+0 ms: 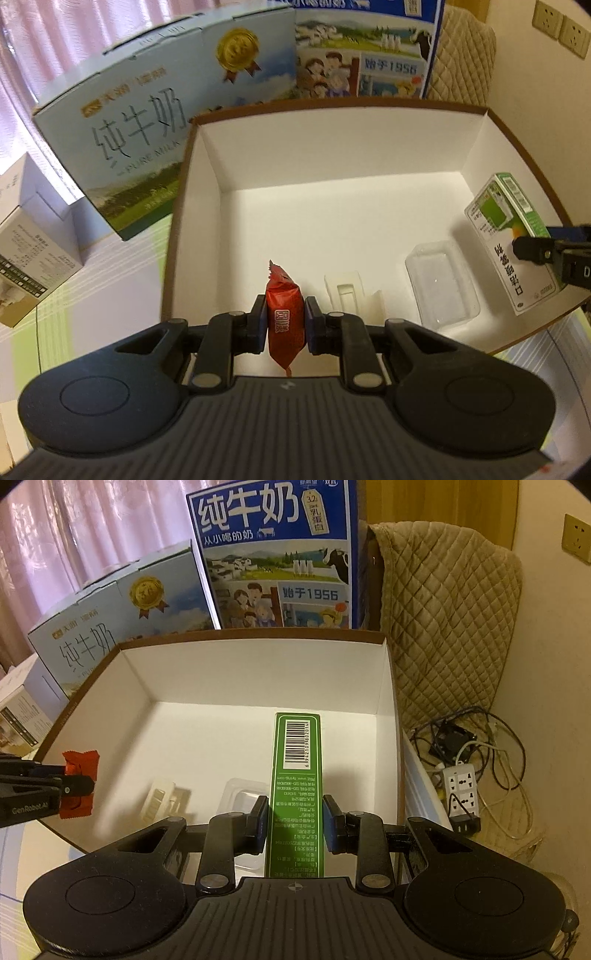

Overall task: Organize objects
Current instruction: 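Open both tools to drop the green box and red packet into the box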

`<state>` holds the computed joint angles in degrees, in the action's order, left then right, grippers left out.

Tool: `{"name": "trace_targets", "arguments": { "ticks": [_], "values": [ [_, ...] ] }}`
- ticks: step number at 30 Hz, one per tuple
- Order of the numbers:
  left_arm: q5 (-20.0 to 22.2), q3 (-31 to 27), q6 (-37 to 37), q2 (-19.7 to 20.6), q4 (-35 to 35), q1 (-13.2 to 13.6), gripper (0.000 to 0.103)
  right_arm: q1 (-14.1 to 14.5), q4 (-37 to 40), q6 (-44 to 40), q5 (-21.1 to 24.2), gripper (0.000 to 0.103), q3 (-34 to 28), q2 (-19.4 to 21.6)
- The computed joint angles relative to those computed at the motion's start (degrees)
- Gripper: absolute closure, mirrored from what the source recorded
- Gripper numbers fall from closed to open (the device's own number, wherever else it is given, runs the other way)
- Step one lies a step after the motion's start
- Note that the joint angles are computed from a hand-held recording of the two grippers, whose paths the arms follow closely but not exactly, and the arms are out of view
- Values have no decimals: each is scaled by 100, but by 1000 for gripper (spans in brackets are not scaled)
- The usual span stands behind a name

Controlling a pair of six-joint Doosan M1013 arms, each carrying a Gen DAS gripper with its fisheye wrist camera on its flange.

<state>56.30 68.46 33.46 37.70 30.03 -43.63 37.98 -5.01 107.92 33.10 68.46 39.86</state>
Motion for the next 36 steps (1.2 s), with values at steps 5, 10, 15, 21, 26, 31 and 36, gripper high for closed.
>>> {"name": "trace_targets", "arguments": {
  "ticks": [5, 10, 15, 21, 26, 31, 36],
  "values": [
    [95, -124, 230, 108, -242, 43, 87, 2, -69, 5, 95, 76, -88, 58],
    [120, -154, 298, 137, -331, 75, 81, -7, -92, 27, 136, 76, -121, 80],
    [44, -101, 306, 81, -342, 95, 67, -12, -115, 60, 178, 76, -139, 88],
    [35, -68, 302, 33, -348, 103, 64, -14, -119, 89, 245, 76, -172, 104],
    [39, -67, 327, 30, -363, 103, 62, -13, -179, 155, 341, 76, -219, 130],
    [37, -73, 342, 36, -365, 91, 58, 10, -369, 280, 367, 76, -251, 145],
    [38, -61, 265, 25, -227, 58, 41, 38, -580, 338, 410, 67, -301, 150]
  ]
}}
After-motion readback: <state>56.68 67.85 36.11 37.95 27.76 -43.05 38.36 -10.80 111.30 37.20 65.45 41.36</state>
